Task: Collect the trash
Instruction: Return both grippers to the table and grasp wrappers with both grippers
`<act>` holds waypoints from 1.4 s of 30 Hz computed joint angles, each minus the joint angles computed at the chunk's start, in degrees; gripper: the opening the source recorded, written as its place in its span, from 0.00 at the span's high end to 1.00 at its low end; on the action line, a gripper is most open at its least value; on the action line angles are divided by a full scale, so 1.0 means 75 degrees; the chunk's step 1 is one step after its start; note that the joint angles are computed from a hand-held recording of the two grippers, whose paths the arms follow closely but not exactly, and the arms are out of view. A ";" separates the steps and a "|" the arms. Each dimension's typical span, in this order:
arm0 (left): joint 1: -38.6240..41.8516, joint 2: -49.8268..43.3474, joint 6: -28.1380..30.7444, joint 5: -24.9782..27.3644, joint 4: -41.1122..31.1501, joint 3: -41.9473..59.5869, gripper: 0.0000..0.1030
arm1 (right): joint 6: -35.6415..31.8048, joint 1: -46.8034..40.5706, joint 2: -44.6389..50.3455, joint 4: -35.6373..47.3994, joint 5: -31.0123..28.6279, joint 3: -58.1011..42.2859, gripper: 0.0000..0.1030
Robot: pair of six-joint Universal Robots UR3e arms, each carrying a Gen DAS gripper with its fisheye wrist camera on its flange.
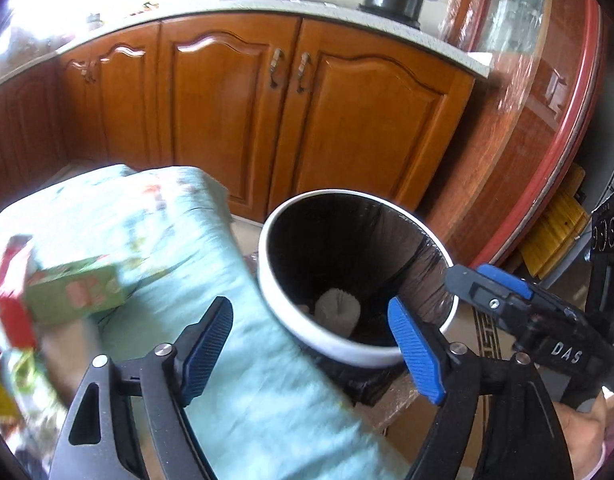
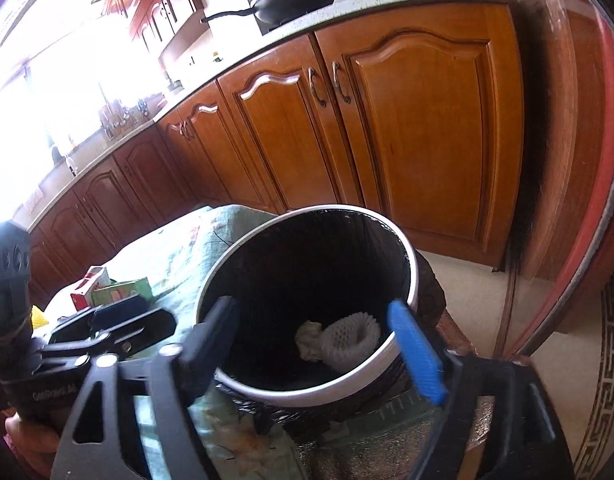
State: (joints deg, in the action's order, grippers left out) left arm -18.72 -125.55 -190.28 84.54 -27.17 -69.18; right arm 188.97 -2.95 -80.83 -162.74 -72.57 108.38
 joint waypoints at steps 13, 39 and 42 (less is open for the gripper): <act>0.0471 0.4140 -0.0124 0.0453 0.2957 -0.6428 0.17 | 0.1235 0.1501 -0.0176 -0.0894 -0.0355 0.0596 0.04; 0.4439 1.2459 0.0662 -0.0896 -0.1977 -0.9970 0.16 | 0.1715 0.4256 0.1697 -0.0692 -0.0834 -0.1813 0.20; 0.4750 1.2647 0.0808 -0.1063 -0.2408 -0.9908 0.17 | 0.1644 0.4423 0.2008 -0.0485 -0.0722 -0.2290 0.36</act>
